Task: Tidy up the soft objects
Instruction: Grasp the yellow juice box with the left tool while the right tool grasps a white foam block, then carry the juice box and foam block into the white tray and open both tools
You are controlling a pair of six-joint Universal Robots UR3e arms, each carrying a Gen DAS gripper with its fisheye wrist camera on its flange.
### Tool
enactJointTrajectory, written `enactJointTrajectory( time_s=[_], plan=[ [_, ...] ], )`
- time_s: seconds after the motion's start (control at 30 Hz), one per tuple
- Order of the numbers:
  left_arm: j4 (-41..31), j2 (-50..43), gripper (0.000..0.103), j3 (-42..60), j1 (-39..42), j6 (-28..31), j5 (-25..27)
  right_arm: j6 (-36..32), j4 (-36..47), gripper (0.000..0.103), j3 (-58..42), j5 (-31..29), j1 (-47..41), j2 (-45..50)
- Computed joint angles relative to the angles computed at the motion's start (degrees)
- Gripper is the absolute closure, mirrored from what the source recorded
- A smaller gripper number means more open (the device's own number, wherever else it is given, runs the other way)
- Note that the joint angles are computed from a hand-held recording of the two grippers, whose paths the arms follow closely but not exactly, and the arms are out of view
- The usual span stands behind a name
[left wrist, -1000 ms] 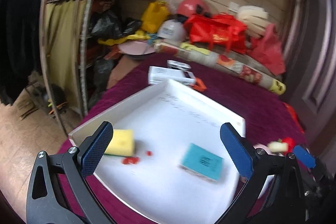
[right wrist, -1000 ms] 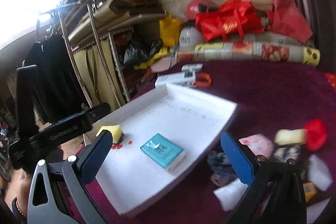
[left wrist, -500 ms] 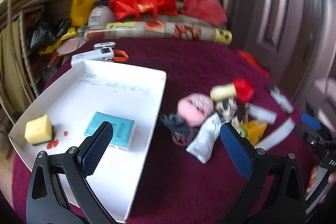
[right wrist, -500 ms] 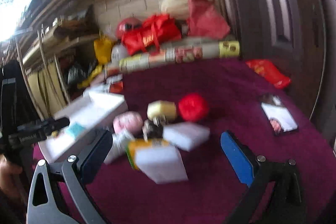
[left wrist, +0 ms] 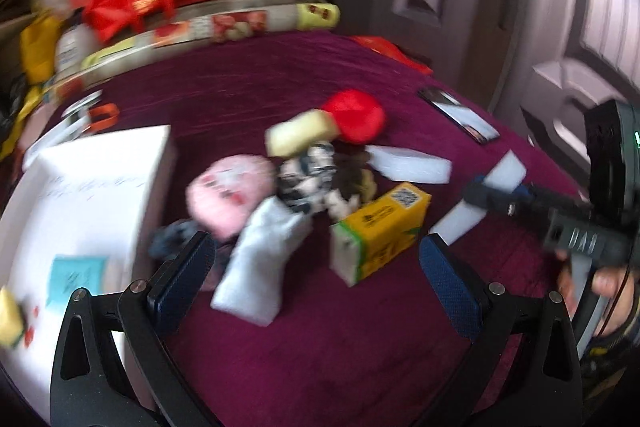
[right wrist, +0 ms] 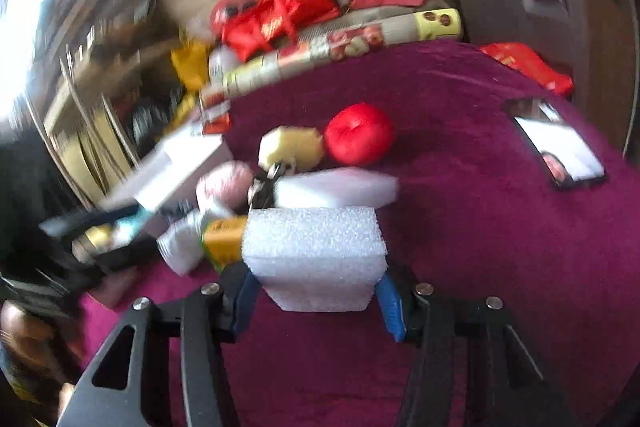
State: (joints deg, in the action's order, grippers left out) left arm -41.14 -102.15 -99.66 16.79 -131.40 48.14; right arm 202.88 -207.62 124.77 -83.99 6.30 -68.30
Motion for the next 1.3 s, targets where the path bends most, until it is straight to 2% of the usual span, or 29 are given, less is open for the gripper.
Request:
enactJointTrajectory(
  time_s=[0.13,0.2,0.3,0.33,0.37,0.4,0.57,0.67,0.83,0.93,1.07,1.3],
  plan=[
    [0.7,-3.7,0.0,3.2,-4.7,1.5,1.9,5.5,-13.4,0.051,9.0,11.4,-9.1,1.9],
    [2.5,-5.1,0.001,4.0,-6.7,1.0,3.5,6.4,-16.3,0.051,10.4,12.5,-10.1,2.4],
    [4.2,-7.9,0.011,6.1,-10.0,0.6,6.7,5.9,-16.1,0.051,10.9,14.2,-10.6,1.9],
    [5.3,-8.7,0.026,6.4,-11.4,0.7,9.1,5.6,-15.9,0.051,11.0,14.2,-10.5,1.7],
    [5.3,-8.9,0.049,6.4,-12.2,1.3,10.8,5.3,-15.4,0.051,10.6,14.0,-10.3,1.5],
    [5.3,-8.9,0.049,5.9,-12.4,1.8,11.2,5.2,-15.4,0.051,10.6,14.0,-10.2,1.5],
    [4.2,-4.6,0.068,0.3,-9.2,4.2,7.2,5.2,-14.8,0.051,9.5,15.2,-10.5,1.8],
    [1.8,-2.6,0.069,-1.0,-7.1,3.7,4.6,5.2,-14.8,0.051,9.2,15.2,-10.4,1.9],
    [3.3,3.3,0.069,-6.8,-3.2,1.8,-0.3,5.3,-16.4,0.051,9.2,13.6,-9.5,2.0],
    [3.1,8.1,0.069,-9.9,0.3,2.3,-3.9,4.7,-12.5,0.051,7.7,10.8,-7.4,0.8],
    [0.6,12.6,0.069,-11.1,5.1,3.3,-8.2,5.7,-8.7,0.051,3.8,14.5,-5.4,0.3],
    [-1.3,15.3,0.068,-11.6,11.4,2.7,-11.6,2.7,-1.3,0.051,-4.2,12.2,0.7,0.5]
  ],
)
